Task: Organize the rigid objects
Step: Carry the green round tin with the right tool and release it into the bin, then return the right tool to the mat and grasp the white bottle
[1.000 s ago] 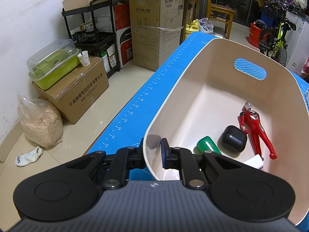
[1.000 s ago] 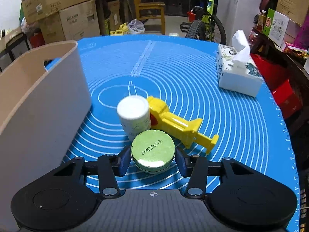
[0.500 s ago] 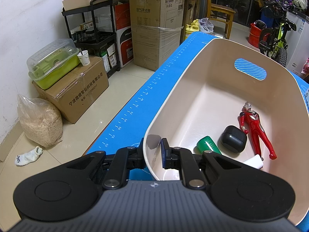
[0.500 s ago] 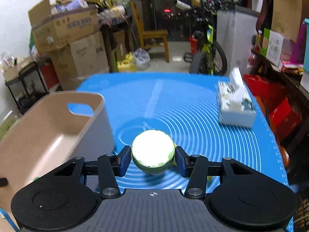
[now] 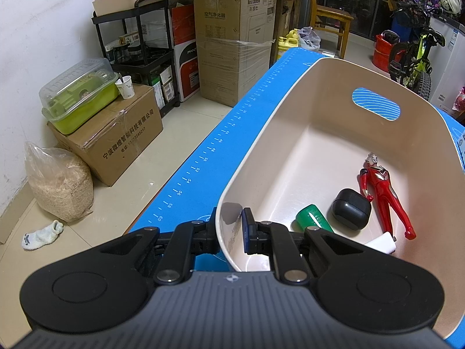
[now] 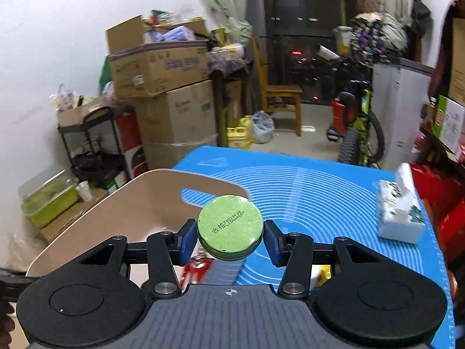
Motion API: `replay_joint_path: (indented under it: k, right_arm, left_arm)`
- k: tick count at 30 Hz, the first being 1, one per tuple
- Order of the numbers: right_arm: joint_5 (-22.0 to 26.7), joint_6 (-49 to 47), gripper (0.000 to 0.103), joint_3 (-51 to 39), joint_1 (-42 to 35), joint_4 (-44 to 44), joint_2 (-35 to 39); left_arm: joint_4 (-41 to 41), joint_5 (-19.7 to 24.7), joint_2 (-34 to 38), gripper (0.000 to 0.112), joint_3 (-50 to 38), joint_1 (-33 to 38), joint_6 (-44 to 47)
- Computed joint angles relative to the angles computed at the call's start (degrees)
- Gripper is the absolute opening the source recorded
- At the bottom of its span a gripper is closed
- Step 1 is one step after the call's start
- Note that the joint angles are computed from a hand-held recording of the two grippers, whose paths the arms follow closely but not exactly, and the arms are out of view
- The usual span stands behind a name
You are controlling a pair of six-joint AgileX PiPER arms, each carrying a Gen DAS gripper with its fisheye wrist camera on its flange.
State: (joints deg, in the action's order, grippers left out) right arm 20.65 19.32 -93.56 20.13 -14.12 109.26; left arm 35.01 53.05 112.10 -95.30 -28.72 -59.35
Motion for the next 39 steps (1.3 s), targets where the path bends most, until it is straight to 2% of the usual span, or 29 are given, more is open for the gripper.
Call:
replay_joint_path:
  k: [2, 13, 21, 23, 29, 36, 39]
  right_arm:
    - [0.58, 0.46, 0.054, -0.85, 1.49, -1.77, 0.87]
    - [7.84, -12.49, 0.054, -6.89, 8.18, 1.73, 5.91]
    - [17.88, -19.94, 0.054, -12.91, 8.53, 8.22, 9.45]
    - [17.12, -20.03, 0.06, -11.95, 8.71, 7.81, 8.89]
    - [14.14, -18.71, 0.067, -9.12, 7.0, 10.1, 6.38]
    - [7.27, -14.25, 0.07, -3.1, 2.84, 11.06, 0.87]
    - [5.79, -11.71, 0.072, -1.92, 0.51, 10.26, -0.51]
  left_arm:
    - [-0.03, 0.06, 0.03, 0.016, -0.11, 0.03, 0.06]
    - [-0.21, 0.05, 0.59, 0.016, -0.74, -0.05, 0.17]
    - [-0.23, 0.1, 0.67, 0.016, -0.89, -0.09, 0.26]
    - [-0.32, 0.04, 0.62, 0.016, -0.84, -0.01, 0.34]
    - [-0.34, 0.04, 0.61, 0.016, -0.86, 0.0, 0.39]
    - [-0.34, 0.11, 0.64, 0.016, -0.93, 0.01, 0.4]
    - [-0.33, 0.12, 0.63, 0.016, -0.93, 0.01, 0.4]
